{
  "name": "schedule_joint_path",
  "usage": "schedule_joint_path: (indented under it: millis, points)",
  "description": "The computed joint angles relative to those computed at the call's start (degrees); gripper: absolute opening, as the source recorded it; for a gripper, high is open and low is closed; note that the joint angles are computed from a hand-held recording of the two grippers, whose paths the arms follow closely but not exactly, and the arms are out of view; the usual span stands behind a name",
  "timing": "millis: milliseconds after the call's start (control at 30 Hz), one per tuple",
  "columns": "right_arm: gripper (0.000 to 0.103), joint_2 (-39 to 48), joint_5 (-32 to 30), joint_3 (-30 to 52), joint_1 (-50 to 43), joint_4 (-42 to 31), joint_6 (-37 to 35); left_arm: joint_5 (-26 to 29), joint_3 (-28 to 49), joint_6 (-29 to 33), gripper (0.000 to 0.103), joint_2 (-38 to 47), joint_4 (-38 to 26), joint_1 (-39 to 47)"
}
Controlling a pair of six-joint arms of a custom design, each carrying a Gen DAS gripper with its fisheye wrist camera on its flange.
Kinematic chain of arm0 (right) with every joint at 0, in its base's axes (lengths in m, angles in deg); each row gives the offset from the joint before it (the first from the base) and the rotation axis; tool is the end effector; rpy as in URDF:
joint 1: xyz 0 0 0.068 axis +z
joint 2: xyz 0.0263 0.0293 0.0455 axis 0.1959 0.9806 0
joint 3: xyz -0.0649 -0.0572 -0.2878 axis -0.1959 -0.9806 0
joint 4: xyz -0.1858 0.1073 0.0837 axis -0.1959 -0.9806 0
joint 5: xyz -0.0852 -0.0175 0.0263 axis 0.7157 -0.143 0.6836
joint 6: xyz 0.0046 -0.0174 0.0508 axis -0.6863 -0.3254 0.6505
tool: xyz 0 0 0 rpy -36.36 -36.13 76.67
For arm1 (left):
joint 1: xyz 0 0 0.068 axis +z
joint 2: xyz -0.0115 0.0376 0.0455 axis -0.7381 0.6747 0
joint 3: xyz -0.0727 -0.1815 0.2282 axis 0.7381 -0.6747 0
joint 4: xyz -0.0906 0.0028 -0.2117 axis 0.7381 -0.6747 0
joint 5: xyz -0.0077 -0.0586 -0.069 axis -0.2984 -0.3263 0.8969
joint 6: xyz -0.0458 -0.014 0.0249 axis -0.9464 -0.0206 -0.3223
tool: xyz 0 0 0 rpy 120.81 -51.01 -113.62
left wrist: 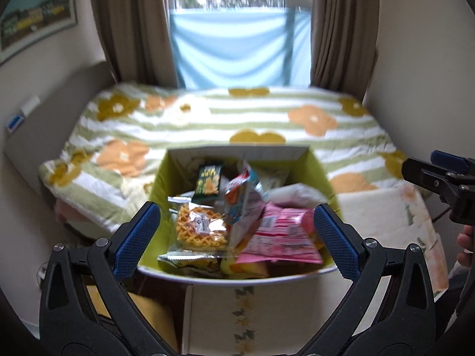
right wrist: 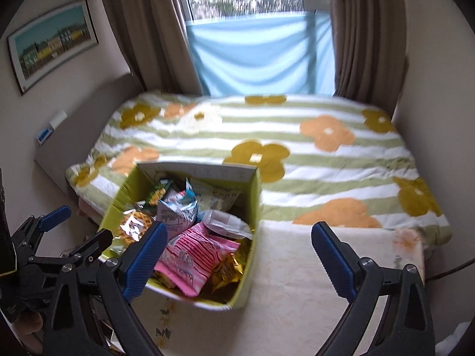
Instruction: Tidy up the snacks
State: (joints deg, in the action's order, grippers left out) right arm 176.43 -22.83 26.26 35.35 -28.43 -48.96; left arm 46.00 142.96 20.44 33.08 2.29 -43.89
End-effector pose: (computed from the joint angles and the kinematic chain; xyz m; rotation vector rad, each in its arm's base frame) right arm 0.3198 0.1399 0.3545 -0.1327 2.3726 0.2521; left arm 0.2917 0.0170 0.3483 0.0372 2.2954 0.0158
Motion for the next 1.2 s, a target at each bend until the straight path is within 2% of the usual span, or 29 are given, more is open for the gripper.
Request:
schedule_joint_path:
  millis: [133, 200, 433, 500, 633, 833, 900, 1033, 1200]
  points:
    - [0.097, -12.28, 4.54, -7.24, 1.44, 0.27, -0.95, -1.41, -4.72, -4.40, 0.103, -11.81, -0.44, -4.05]
    - [0.103, -18.58, 7.48, -11.44, 2.69, 0.39, -0.80, -4.16, -6.87, -6.11, 0.103, -16.86, -0.81, -7.08]
    - [0.103, -33.77, 21.13, -21.21, 10.86, -4.05, 4.00, -20.50, -12.69, -13.28, 0.103, -31.00, -6.36, -24.69]
    - [0.103, -36.49, 23.65, -23.21, 12.67, -5.77, 5.80, -24.42, -13.47, -15.90, 0.103, -33.24, -8.81, -29.23]
    - [0.103, -41.44, 28.13, -25.99, 15.80, -10.10, 10.20, -28.09, -14.08, -19.09, 0.103, -35.81, -11.84, -33.97]
    - [0.103, -44.71, 32.98, -27.08, 21.11, -14.55, 14.94, -36.04, -13.51, -24.21, 0.103, -37.20, -16.26, -43.55]
    - [0.103, -44.92, 34.38, -26.69, 22.69, -15.57, 15.91, -37.72, -13.26, -25.21, 0.103, -37.39, -17.19, -45.35]
    - [0.103, -45.27, 37.16, -26.32, 25.57, -17.05, 17.78, -37.71, -12.99, -25.69, 0.103, -38.04, -17.79, -45.72]
    - [0.103, -45.19, 39.69, -25.59, 28.62, -19.59, 20.54, -35.47, -12.57, -25.11, 0.103, -38.59, -17.74, -44.45]
